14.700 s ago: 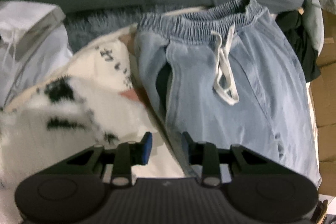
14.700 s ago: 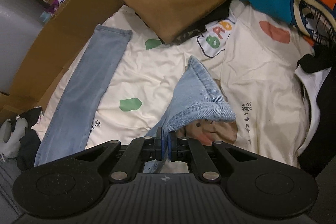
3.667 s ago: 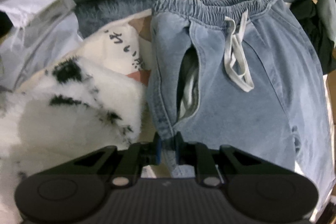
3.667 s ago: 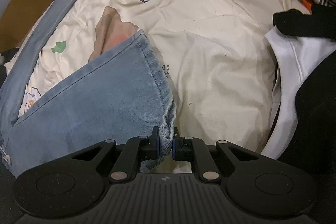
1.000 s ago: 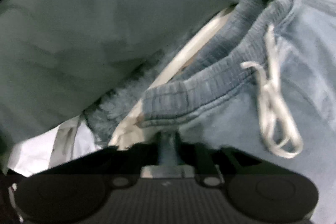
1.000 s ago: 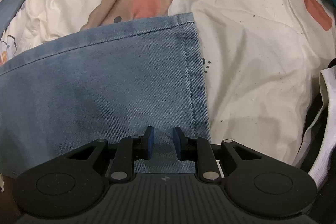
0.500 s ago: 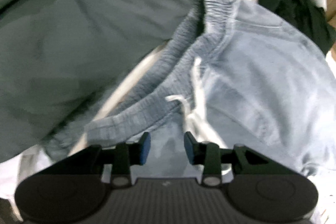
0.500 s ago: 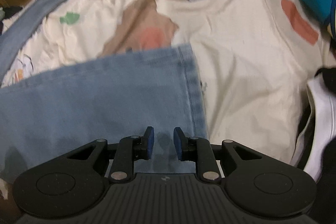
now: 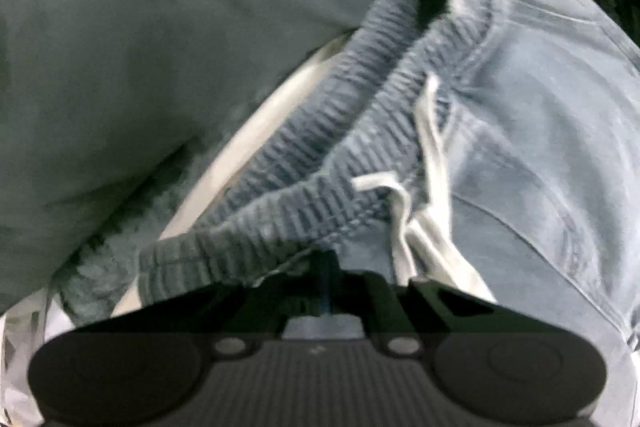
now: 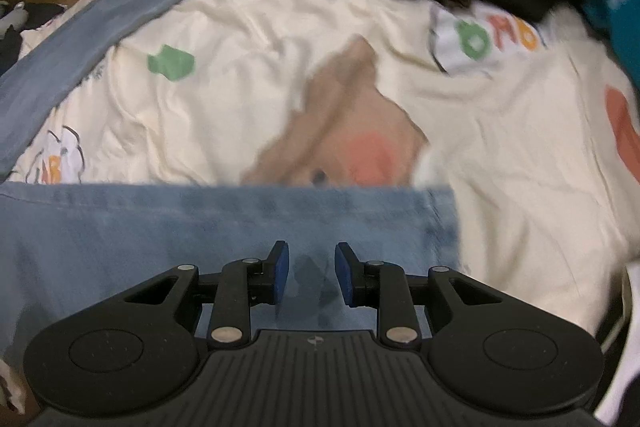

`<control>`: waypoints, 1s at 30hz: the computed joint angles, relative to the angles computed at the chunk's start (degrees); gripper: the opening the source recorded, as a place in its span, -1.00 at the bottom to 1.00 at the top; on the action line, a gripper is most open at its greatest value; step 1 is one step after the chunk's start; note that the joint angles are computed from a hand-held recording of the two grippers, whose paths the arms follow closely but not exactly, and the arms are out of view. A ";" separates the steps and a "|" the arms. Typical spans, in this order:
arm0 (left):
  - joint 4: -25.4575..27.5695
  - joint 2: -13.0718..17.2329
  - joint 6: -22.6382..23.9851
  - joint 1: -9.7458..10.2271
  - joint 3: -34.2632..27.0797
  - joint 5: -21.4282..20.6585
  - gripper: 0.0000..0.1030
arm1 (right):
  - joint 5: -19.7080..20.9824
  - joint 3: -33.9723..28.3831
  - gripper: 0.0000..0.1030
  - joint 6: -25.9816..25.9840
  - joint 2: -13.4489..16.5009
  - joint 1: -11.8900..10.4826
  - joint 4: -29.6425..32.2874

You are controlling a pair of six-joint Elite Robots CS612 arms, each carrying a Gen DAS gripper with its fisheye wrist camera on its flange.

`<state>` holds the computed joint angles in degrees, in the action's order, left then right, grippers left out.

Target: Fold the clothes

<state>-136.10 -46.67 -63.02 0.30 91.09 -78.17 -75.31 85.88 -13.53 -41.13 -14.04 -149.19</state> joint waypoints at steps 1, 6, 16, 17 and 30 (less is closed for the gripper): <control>0.97 -0.05 -0.28 0.06 -0.19 -0.20 -0.94 | 0.33 -1.14 -0.37 -0.49 0.45 0.41 0.27; 9.10 -0.05 0.92 -0.88 -3.60 2.35 -0.78 | 2.94 -7.80 -0.37 -2.30 3.36 2.26 0.66; 3.16 1.40 8.99 -1.94 -8.94 7.59 -0.12 | 4.64 -23.97 -0.15 -1.38 11.76 5.59 -0.05; 2.11 1.94 9.80 -1.92 -9.73 7.49 -0.12 | 4.62 -25.83 -0.15 -1.33 12.77 5.90 -0.01; 4.72 9.34 12.12 0.15 -20.28 7.90 -0.14 | 2.62 -57.22 -0.15 -0.22 30.27 8.93 6.68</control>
